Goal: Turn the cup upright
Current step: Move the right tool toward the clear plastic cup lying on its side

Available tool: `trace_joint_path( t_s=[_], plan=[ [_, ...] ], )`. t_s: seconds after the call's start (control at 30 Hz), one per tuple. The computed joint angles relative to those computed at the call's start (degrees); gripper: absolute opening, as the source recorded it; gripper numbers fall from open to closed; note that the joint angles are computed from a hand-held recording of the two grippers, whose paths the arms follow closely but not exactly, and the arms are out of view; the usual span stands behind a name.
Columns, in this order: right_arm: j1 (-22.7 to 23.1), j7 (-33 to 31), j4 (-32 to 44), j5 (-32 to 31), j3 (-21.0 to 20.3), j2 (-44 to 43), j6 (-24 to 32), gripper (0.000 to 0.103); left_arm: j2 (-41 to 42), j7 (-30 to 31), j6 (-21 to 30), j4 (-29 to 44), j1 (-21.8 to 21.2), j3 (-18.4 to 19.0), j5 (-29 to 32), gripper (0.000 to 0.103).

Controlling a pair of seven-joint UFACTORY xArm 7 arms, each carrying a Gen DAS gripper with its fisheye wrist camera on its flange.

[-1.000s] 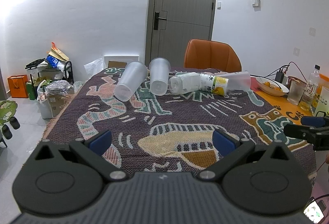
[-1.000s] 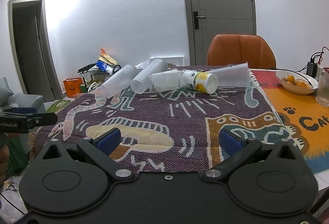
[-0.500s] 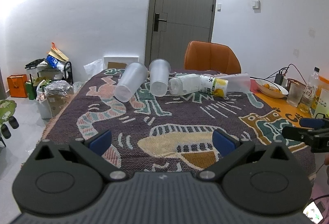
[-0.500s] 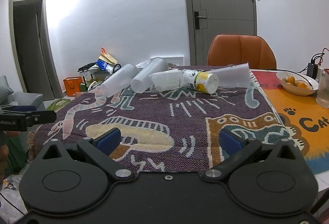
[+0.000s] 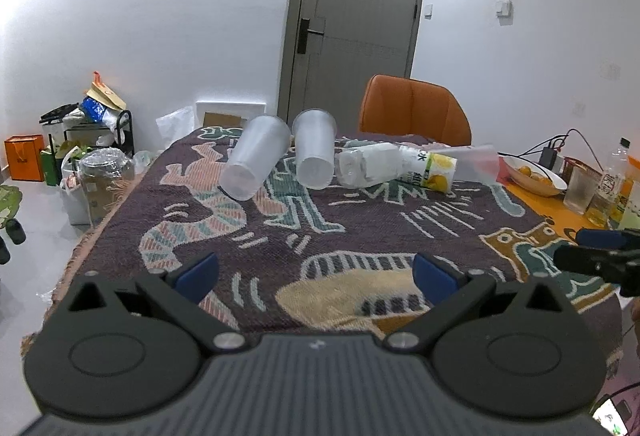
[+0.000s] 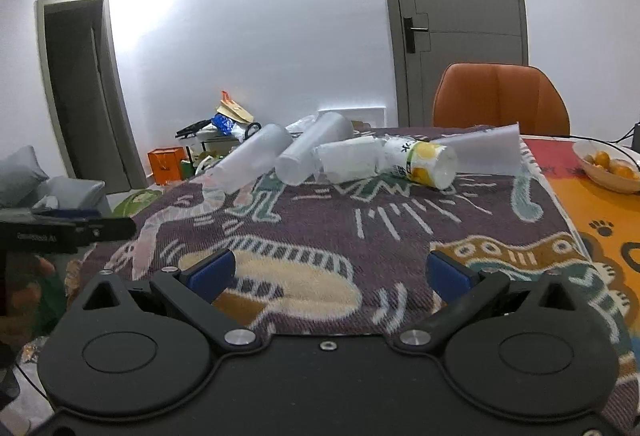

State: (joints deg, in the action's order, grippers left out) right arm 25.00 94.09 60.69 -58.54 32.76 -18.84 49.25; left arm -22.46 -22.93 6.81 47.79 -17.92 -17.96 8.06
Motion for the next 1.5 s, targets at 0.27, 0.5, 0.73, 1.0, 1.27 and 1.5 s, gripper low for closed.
trace_joint_path(
  t_s=[0.27,0.5,0.73,1.0,1.27,1.5],
  plan=[
    [-1.1,-0.8,1.7,-1.2,-3.6,3.5,-5.1,0.102,6.0,0.1,1.7,5.8,1.4,0.6,1.3,0.101],
    [-1.0,1.1,3.0,-2.0,-6.8,7.0,-8.1,0.100,12.2,1.4,5.3,12.6,0.3,2.6,2.6,0.096],
    [-0.2,2.1,5.0,-2.4,-9.9,10.0,-8.9,0.097,18.8,6.4,10.2,20.9,-2.0,5.3,1.2,0.093],
    [1.1,-1.3,9.3,-1.4,-13.1,13.9,-6.8,0.097,26.0,9.6,16.2,31.0,-3.5,7.2,1.6,0.090],
    [2.2,-9.3,15.2,4.9,-17.2,19.0,-8.3,0.098,34.3,10.7,22.6,43.6,-5.1,9.1,2.3,0.085],
    [3.2,-15.0,20.7,11.7,-20.7,24.0,-10.4,0.097,42.8,14.4,29.7,56.3,-6.2,10.1,0.3,0.079]
  ],
)
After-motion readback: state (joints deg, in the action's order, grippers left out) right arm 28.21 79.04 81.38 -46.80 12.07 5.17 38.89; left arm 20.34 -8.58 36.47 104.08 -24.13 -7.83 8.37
